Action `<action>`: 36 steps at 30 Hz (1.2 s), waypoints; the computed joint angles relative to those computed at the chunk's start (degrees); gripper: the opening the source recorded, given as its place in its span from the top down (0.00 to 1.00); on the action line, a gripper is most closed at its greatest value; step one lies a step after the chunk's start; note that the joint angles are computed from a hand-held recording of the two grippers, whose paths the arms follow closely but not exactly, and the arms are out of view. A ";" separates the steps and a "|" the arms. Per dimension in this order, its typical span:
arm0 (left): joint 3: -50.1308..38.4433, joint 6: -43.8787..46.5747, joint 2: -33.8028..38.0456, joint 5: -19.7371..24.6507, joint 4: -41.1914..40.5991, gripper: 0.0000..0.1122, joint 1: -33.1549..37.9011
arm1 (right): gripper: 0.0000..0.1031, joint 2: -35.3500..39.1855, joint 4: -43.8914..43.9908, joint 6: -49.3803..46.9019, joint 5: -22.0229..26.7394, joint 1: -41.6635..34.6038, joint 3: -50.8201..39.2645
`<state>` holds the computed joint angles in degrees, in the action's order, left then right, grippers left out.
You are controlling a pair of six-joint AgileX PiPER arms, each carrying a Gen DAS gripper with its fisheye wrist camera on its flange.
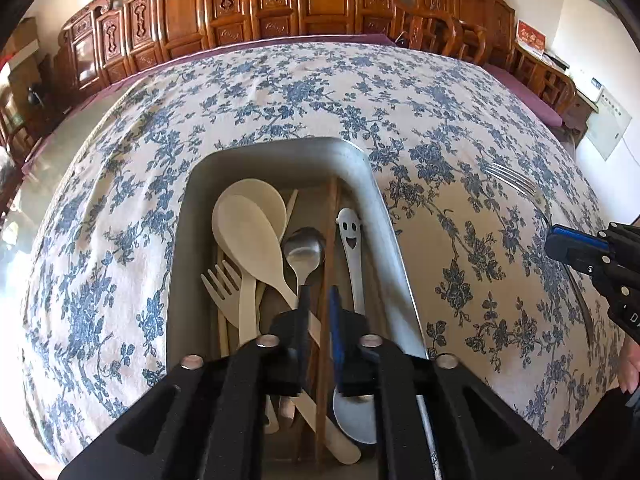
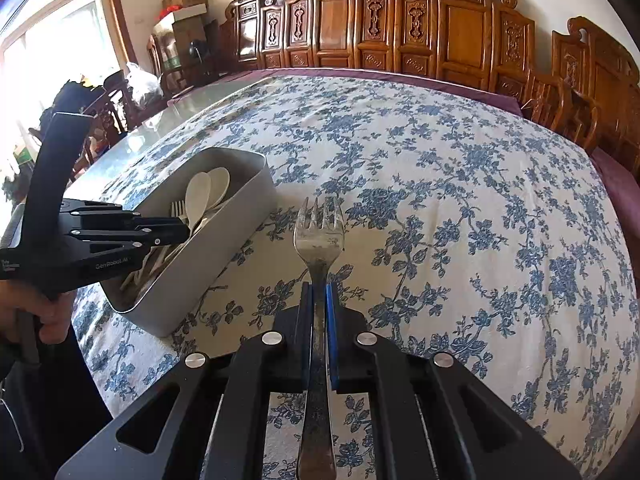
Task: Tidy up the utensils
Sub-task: 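Carry the wooden chopstick into the grey tray and open the left tool, then lower the metal fork into the grey tray and open the right tool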
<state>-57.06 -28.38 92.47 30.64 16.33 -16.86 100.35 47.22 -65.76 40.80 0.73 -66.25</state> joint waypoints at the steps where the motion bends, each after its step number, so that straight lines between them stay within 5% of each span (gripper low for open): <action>1: 0.22 -0.05 -0.31 -0.06 0.00 0.82 0.09 | 0.92 0.08 -0.31 0.18 -0.28 0.21 0.11; 14: 4.62 1.12 -9.93 1.25 -0.10 0.74 1.73 | 0.92 -2.31 -1.11 2.56 -0.64 3.33 1.82; 32: 5.13 16.04 -22.47 7.96 -9.00 0.73 10.48 | 0.92 -8.34 -6.60 17.84 0.30 14.51 -0.51; 36: 5.29 19.32 -23.60 8.61 -11.22 0.66 12.73 | 0.92 -7.76 -8.66 21.66 0.53 16.98 -2.95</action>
